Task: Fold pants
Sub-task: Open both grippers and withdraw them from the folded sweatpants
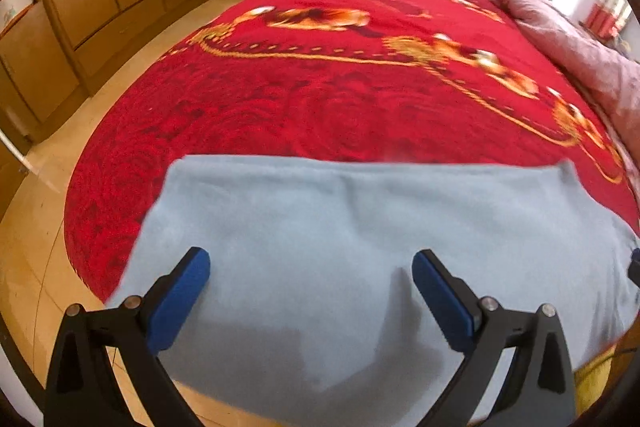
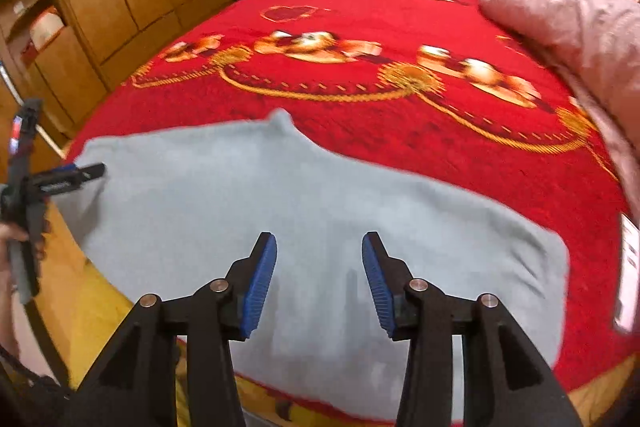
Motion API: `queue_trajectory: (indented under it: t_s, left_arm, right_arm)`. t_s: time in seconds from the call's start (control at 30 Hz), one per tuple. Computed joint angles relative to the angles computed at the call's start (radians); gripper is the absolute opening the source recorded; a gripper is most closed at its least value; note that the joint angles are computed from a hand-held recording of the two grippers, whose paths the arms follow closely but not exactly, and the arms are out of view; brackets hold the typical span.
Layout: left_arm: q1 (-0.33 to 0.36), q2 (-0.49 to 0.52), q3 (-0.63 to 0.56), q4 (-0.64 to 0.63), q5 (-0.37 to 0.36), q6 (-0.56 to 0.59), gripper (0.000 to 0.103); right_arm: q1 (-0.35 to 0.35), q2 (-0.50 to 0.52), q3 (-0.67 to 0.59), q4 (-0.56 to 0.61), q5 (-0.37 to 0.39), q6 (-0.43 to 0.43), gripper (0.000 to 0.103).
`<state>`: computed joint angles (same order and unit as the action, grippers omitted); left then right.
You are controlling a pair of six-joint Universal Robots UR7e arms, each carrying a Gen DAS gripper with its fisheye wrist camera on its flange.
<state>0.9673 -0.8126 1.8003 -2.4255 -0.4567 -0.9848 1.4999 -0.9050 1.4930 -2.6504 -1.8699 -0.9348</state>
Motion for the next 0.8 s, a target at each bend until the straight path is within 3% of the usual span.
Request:
queue_trajectory:
  t_s: [0.33,0.5,0.6,0.8]
  left_arm:
    - [-0.047,0.059,0.031,-0.202,-0.125,0.094,0.103]
    - [-0.033,0.102,-0.007,-0.098,-0.1,0.062,0.103]
    - [-0.034,0.12,-0.002,-0.123,-0.07,0.072,0.103]
    - [-0.031,0.12,0.019,-0.186,-0.079,0.085,0.103]
  right_arm:
    - [-0.062,-0.049,0.11,-0.118,-0.04,0.007,0.05]
    - [-0.079,-0.027,0.101,-0.123,-0.045,0.014,0.053]
    - [-0.087,-0.025,0.112,-0.15,-0.024,0.004,0.06]
    - [-0.1,-0.026,0.14,-0.195,0.02,0.01,0.073]
